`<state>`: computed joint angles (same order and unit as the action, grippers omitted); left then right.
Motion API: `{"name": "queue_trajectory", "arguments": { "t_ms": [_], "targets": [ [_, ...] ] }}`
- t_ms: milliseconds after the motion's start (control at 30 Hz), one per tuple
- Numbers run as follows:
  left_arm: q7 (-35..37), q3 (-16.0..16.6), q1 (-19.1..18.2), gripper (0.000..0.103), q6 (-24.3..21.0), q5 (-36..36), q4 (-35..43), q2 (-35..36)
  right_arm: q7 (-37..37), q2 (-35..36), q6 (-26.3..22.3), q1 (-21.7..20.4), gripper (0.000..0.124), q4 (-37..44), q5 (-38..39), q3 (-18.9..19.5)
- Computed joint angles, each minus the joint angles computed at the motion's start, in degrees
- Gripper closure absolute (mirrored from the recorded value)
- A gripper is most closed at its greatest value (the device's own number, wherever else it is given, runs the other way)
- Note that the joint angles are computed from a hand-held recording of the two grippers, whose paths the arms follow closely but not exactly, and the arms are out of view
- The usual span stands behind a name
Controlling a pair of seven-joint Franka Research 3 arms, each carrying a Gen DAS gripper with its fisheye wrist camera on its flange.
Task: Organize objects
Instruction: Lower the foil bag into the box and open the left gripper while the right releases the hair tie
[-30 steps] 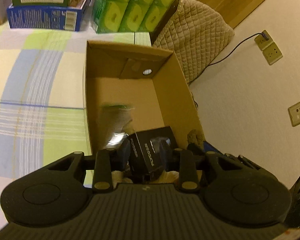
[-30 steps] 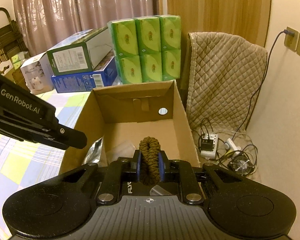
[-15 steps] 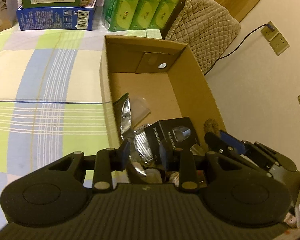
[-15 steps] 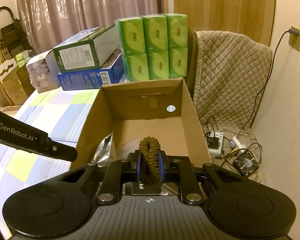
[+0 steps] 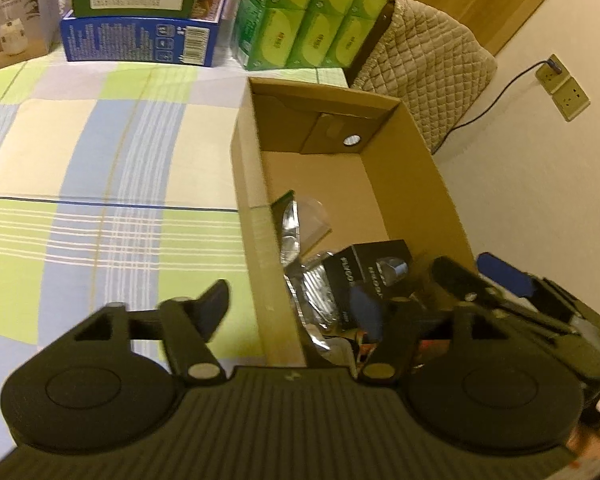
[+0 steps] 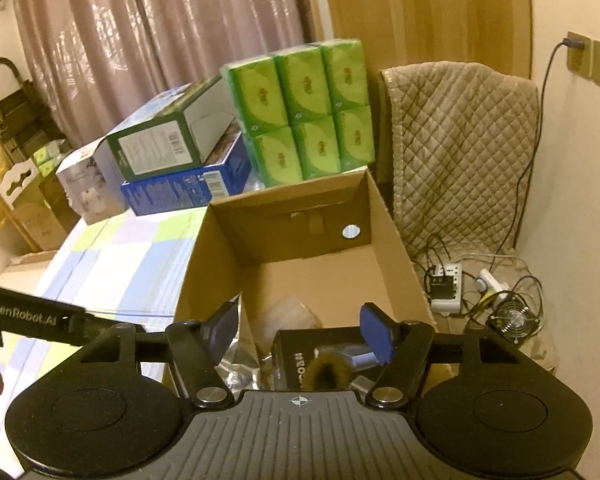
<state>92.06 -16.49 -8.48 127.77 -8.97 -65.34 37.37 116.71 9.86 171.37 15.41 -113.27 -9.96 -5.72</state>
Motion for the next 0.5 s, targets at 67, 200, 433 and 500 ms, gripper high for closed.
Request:
{"name": "queue_trajectory", "arguments": {
  "t_ms": [67, 200, 433, 500],
  "targets": [
    [0.08, 0.41, -0.04, 0.034, 1.18, 0.67, -1.37, -0.83, 0.98, -0.54, -0.50, 0.40, 0.059, -0.43, -1.17, -0.58],
    [1.03, 0.07, 0.85, 0.024, 3.30, 0.26, -4.97, -2.85, 2.30, -2.18, -1.53, 0.11, 0.059, -2.21, -2.52, -0.16],
    [4.80, -0.70, 2.62, 0.009, 9.57, -1.18, -15.04, -8.79, 7.52, -6.03, -3.53, -1.13, 0.059, -6.03, -7.98, 1.73],
    [6.48, -1.14, 3.40, 0.006, 11.57, -2.35, -18.14, -10.73, 8.42, -7.12, -4.03, -1.79, 0.059, -7.01, -8.84, 2.75]
  ]
}}
